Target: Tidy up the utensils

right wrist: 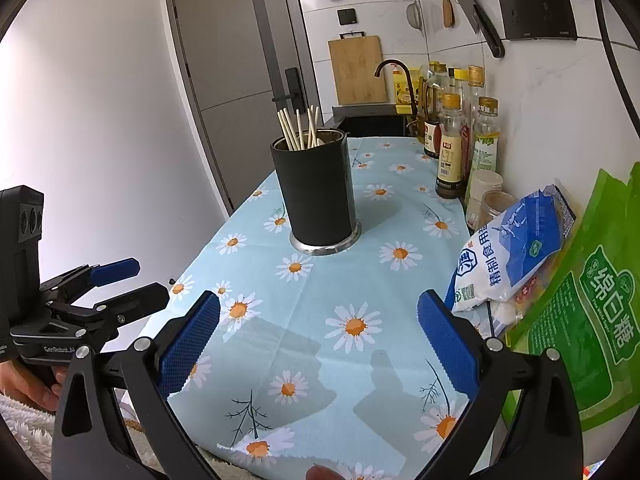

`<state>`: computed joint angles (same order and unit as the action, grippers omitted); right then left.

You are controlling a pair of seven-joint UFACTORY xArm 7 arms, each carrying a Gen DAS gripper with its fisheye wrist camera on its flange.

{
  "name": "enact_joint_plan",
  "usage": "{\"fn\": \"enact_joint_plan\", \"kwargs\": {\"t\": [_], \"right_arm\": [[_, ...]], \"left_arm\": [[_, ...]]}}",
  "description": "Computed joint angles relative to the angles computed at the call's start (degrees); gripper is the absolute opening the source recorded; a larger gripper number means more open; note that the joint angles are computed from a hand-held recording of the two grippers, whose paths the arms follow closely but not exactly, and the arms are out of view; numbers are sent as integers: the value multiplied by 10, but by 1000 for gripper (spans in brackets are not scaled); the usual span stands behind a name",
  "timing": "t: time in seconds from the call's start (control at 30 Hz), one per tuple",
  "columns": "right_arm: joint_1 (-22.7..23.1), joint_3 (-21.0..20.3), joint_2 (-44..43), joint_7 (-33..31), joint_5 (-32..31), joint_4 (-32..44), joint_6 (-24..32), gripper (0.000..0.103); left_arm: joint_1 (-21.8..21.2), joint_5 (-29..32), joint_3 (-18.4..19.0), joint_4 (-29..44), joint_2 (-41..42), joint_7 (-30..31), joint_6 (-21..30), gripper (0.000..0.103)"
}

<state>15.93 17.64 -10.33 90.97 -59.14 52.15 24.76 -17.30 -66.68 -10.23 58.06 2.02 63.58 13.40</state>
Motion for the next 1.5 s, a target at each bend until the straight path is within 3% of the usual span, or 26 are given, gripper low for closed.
{"fn": "enact_joint_plan", "kwargs": {"t": [1.5], "right_arm": [[4,-5,7,-24,25,4,6,98]], "left_arm": [[4,33,-8,11,12,-16,14,96]]}}
